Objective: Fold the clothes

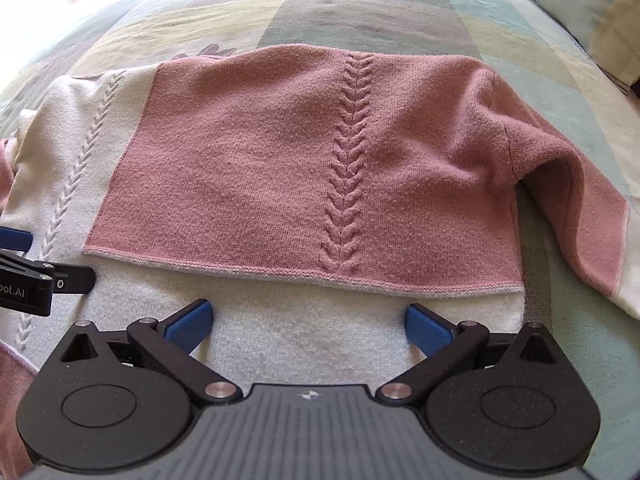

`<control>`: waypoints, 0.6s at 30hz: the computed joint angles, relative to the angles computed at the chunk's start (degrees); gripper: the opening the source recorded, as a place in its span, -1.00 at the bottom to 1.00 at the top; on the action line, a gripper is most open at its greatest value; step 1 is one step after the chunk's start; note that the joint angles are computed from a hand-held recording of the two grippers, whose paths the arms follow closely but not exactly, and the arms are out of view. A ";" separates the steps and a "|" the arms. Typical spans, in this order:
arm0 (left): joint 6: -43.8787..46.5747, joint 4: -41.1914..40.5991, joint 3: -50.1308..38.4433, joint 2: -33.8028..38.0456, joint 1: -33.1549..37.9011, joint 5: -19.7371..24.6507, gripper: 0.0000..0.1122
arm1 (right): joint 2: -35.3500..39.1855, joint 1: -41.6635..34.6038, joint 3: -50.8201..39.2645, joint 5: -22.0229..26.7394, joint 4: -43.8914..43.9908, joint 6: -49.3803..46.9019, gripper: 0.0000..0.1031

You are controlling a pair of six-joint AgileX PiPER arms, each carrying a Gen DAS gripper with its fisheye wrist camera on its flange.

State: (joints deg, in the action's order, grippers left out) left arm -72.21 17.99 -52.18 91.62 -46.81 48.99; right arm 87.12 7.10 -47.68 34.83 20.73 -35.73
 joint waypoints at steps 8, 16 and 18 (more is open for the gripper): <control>8.02 -1.41 -5.49 -0.77 5.37 2.26 0.82 | 10.51 -5.17 -18.27 20.19 -0.27 -2.31 1.00; 24.63 -1.51 -16.34 5.33 19.48 -4.64 0.82 | 23.28 -6.78 -38.47 25.23 5.18 1.49 1.00; 27.68 -1.89 -16.65 6.01 21.82 -6.51 0.82 | 28.13 -6.00 -46.28 26.87 6.44 1.16 1.00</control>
State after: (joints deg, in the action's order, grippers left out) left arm -44.52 16.10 -68.83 97.63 -24.98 42.48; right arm 115.25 1.10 -93.96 61.70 27.17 -34.57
